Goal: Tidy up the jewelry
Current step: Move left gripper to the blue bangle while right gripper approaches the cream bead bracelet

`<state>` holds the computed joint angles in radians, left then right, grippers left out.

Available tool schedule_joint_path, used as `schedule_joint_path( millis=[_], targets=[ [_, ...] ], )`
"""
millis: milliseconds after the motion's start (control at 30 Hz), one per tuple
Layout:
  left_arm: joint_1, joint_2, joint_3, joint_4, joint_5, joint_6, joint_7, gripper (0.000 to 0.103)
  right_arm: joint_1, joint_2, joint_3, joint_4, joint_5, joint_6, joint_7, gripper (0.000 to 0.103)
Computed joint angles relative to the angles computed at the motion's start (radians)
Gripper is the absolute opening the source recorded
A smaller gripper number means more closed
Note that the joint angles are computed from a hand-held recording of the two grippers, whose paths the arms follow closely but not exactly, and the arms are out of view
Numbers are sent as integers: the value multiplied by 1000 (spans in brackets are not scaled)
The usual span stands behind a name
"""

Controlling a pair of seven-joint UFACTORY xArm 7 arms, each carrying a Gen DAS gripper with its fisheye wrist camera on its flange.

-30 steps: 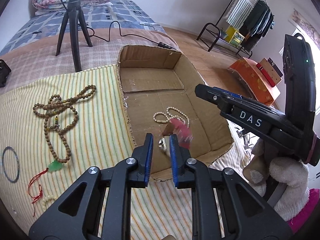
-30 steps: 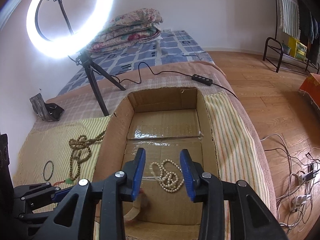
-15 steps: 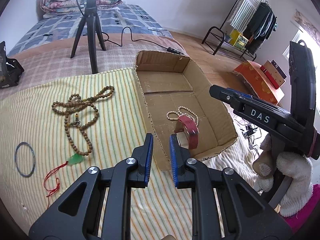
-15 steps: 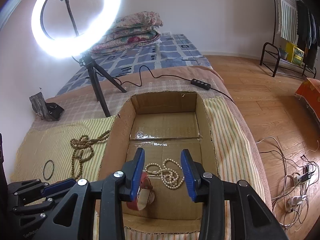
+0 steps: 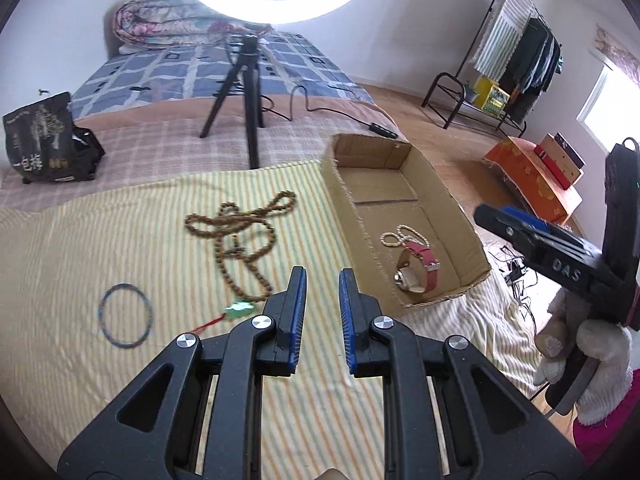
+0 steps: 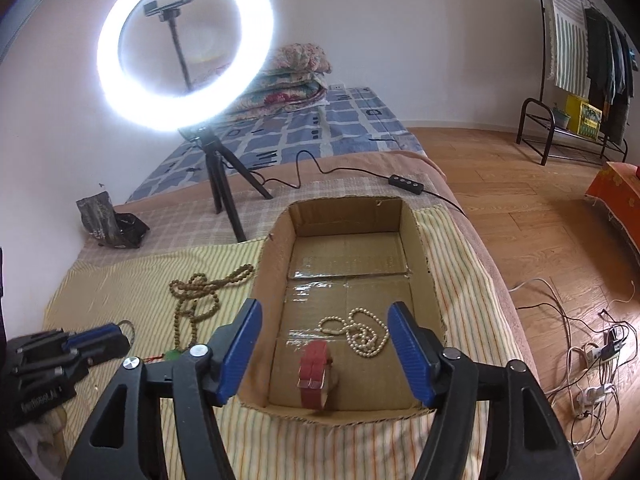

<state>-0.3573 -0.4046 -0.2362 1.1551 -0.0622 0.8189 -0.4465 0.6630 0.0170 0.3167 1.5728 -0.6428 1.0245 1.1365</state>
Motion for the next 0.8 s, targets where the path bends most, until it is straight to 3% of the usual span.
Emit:
schedule_joint_path(
  millis=[67, 100, 133, 200, 233, 533, 800],
  targets=[
    [9, -26, 16, -16, 6, 15, 12, 15, 14, 10, 11, 15, -11, 15, -4, 70],
    [18, -39, 23, -23, 13, 28, 18, 23, 22, 16, 14, 24, -15, 23, -7, 73],
    [27, -55, 32, -35, 18, 36, 26, 42, 31, 22, 17, 33, -22, 30, -8, 78],
    [48, -93, 43, -71, 30, 29, 37, 65, 50, 34, 21, 45, -32, 28, -15, 81],
    [64, -115, 43, -92, 46, 25, 37, 70, 60, 42, 22, 52, -31, 25, -22, 82],
    [137, -214, 105, -238, 57, 37, 119, 75, 172, 162, 5, 154, 3, 24, -104, 91],
    [162, -262, 109, -371, 67, -10, 187, 75, 269, 307, -57, 286, 92, 61, -197, 91]
  ],
)
